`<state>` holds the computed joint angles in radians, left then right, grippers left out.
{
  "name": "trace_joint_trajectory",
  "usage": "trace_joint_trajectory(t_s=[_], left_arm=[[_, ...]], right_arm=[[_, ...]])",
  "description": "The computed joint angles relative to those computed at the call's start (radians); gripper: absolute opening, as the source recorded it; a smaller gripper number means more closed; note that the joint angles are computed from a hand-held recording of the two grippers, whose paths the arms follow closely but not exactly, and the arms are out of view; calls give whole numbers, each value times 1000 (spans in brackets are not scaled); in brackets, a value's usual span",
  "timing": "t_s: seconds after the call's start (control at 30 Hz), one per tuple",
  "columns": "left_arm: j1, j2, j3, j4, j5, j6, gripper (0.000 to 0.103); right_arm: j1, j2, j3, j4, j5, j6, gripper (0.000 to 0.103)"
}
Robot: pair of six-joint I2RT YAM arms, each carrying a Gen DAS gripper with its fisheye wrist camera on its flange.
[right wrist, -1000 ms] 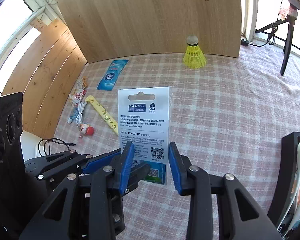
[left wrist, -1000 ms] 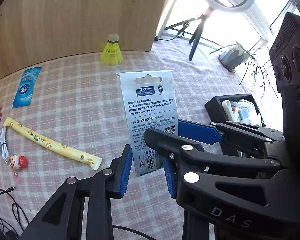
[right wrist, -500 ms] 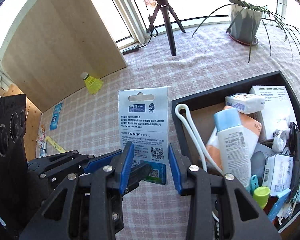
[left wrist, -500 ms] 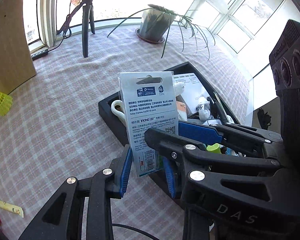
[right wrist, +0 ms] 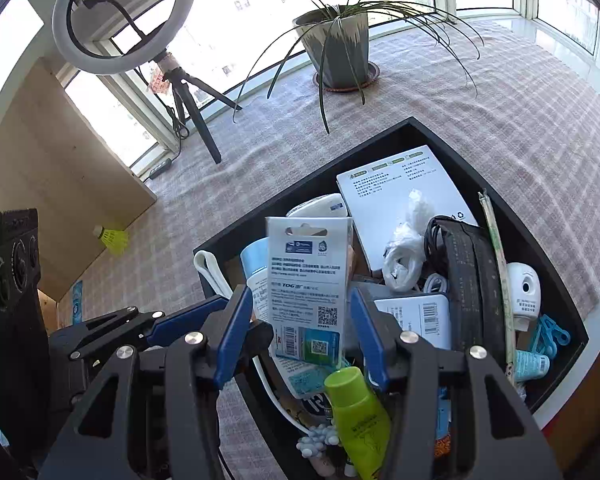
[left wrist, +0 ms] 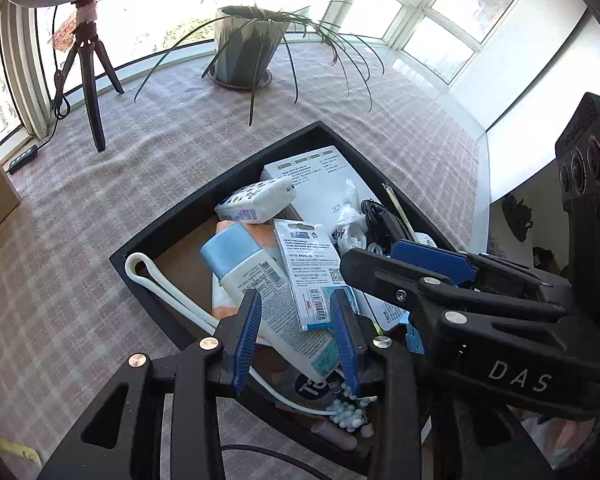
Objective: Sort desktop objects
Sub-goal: 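Carry the card pack to the black tray and release it, then grasp the yellow stick with the left gripper while the right gripper grasps the shuttlecock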
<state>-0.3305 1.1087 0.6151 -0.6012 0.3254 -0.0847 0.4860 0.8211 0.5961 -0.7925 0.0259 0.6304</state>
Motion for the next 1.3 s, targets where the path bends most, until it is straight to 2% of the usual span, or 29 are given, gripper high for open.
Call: trace_joint_trajectory(t_s=[0.13, 0.3, 0.57, 0.77, 0.9, 1.03, 1.2, 1.3], left_arm=[[132, -32, -23, -42, 11, 93, 34], [424, -13, -18, -87, 52, 279, 34], [941, 172, 60, -97, 91, 578, 34], [1277, 372, 148, -61, 32, 689, 34], [1439, 523, 232, -22, -16, 697, 34], [1558, 677, 331, -11, -56, 665, 34], [1629, 820, 435, -23, -89, 601, 34], [1635, 880, 474, -16, -120, 567, 39]], right_arm=[[20, 11, 11, 8, 1, 11, 51], [147, 113, 49, 82, 31, 57, 51], [316, 495, 221, 295, 17, 46, 51], [405, 819, 458, 366, -19, -13, 52], [448, 1010, 647, 343, -29, -71, 53], [476, 1178, 837, 308, -27, -119, 59], [500, 1383, 1106, 239, 4, -170, 60], [512, 1520, 1302, 166, 22, -196, 60]])
